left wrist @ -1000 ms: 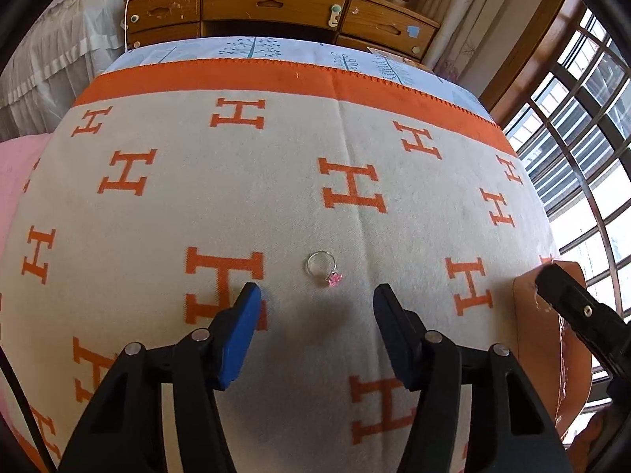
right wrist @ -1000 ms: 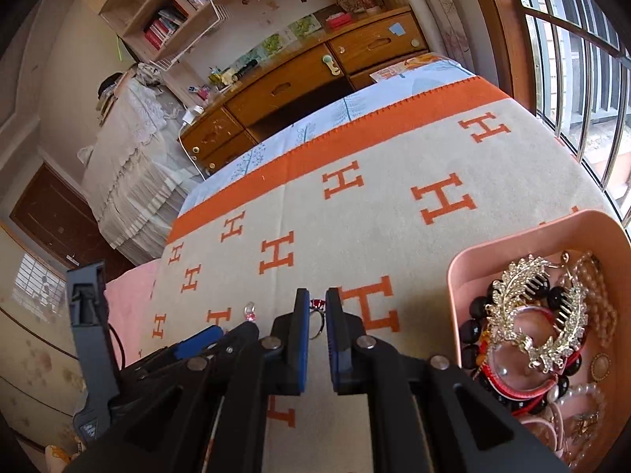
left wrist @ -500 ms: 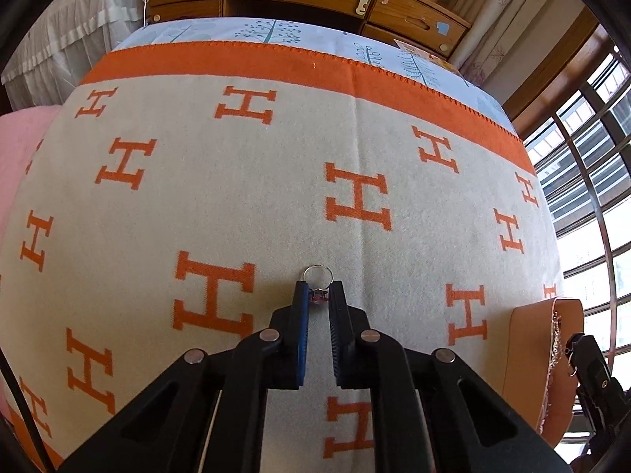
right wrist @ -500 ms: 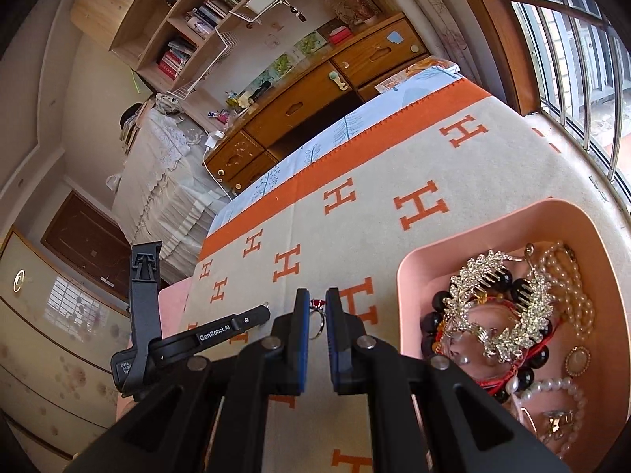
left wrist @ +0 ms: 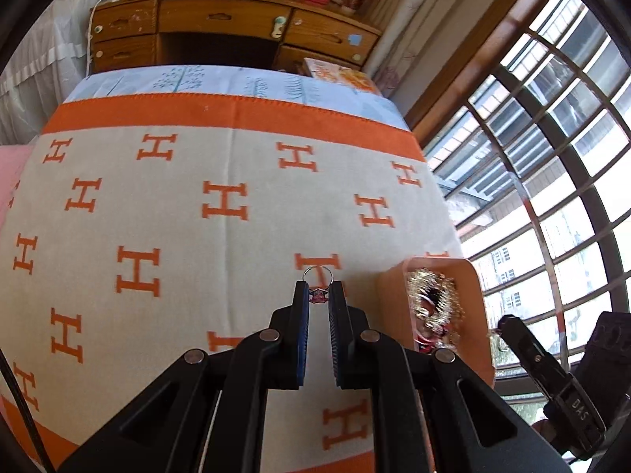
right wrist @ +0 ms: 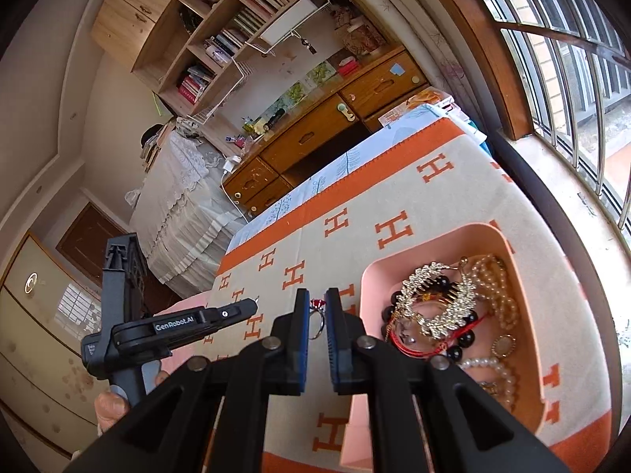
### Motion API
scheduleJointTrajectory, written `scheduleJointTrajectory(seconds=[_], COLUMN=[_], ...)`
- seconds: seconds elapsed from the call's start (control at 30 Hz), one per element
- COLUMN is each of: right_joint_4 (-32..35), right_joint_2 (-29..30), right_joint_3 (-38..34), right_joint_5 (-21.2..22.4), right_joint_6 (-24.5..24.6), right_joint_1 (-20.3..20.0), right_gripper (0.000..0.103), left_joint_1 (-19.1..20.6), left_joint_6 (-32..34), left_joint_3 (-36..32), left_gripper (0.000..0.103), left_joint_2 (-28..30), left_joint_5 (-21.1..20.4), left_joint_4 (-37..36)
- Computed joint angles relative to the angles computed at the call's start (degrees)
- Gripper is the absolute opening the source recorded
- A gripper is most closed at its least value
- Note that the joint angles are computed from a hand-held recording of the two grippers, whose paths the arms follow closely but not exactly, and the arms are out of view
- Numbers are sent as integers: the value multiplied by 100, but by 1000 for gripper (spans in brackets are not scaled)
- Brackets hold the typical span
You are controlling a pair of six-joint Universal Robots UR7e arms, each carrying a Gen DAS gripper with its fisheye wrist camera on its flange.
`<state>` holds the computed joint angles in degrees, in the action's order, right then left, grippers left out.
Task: Organize jewelry
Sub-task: 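Carry both rings into the pink box and open both tools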
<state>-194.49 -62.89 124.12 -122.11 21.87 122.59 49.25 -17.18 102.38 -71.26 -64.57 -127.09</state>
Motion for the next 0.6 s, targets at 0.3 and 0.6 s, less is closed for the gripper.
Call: scheduleJointTrajectory(seconds=[0.3,0.6], right_joint_4=[401,392], right_joint_2=[-627,-680], right_joint_3=[666,760], right_joint_5=[-402,-355], right_joint_6=[628,889], right_joint_1=[50,-103], right_gripper=[8,12], left_joint_1=[-755,-930], left_joint_6=[514,477], left_joint_3=[550,785], left_gripper=[8,14], left_joint_2=[-5,159], left_joint_5=[-577,-659], left_joint_4=[-202,-47])
